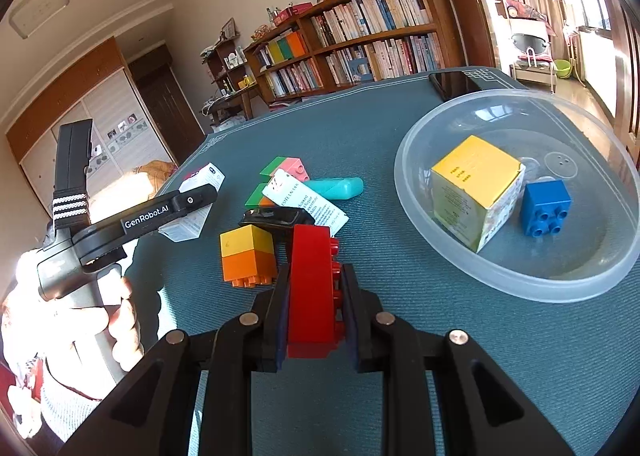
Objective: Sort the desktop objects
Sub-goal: 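Carry red brick and white box into clear bowl, open both grippers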
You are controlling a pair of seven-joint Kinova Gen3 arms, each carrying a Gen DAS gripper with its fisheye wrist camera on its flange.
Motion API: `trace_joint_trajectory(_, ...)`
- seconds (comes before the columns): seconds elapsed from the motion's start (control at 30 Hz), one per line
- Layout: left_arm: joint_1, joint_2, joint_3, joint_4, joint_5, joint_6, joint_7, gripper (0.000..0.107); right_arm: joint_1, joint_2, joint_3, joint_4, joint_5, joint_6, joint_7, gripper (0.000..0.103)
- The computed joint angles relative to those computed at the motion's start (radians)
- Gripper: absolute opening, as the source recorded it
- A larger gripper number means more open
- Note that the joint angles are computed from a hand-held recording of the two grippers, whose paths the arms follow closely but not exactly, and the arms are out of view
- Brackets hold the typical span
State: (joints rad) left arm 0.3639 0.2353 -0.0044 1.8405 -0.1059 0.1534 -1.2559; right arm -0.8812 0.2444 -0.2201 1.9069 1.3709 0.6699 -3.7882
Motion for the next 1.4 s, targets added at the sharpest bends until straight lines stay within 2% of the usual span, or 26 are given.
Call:
trace_joint_trajectory(0.1, 0.000, -0.004, 0.002, 0.004, -0.002, -0.005, -0.002, 0.050, 0.006, -0.020, 0.000, 0.011, 0.006, 0.000, -0.033, 0.025)
trace_joint_trajectory(0.2, -0.021, -0.007, 0.026, 0.008, 0.011, -0.007, -0.015, 0.050, 0.010, -0.030, -0.005, -0.001, -0.044, 0.041, 0.007, 0.025)
trace_joint_trajectory(0.5, -0.055, -0.015, 0.062, 0.018, 0.050, -0.016, -0.054, 0.050, 0.040, -0.043, 0.007, -0.031, -0.138, 0.077, 0.113, 0.025)
trace_joint_trajectory(0.7, -0.047, -0.014, 0.057, 0.015, 0.057, -0.013, -0.065, 0.050, 0.076, -0.047, 0.026, -0.028, -0.162, 0.020, 0.144, 0.025)
trace_joint_trajectory(0.9, -0.023, -0.011, 0.036, 0.009, 0.045, -0.003, -0.053, 0.050, 0.051, -0.003, 0.035, -0.095, -0.189, 0.098, 0.252, 0.025)
trace_joint_trajectory(0.97, -0.018, -0.010, 0.031, 0.008, 0.040, -0.002, -0.048, 0.050, 0.060, 0.009, 0.017, -0.113, -0.187, 0.130, 0.261, 0.025)
trace_joint_trajectory(1.03, -0.019, -0.008, 0.032, 0.007, 0.038, -0.002, -0.047, 0.050, -0.005, 0.022, 0.067, -0.135, -0.189, 0.208, 0.266, 0.025)
trace_joint_trajectory(1.1, -0.017, -0.006, 0.031, 0.005, 0.036, 0.001, -0.044, 0.050, -0.037, 0.019, 0.084, -0.123, -0.152, 0.275, 0.219, 0.025)
trace_joint_trajectory(1.23, 0.000, -0.003, 0.018, 0.005, 0.021, 0.002, -0.037, 0.050, -0.029, 0.004, 0.048, -0.093, -0.117, 0.384, 0.116, 0.025)
trace_joint_trajectory(1.4, 0.034, 0.000, -0.010, 0.008, -0.005, -0.002, -0.015, 0.050, -0.002, -0.011, 0.030, -0.062, -0.123, 0.420, 0.046, 0.025)
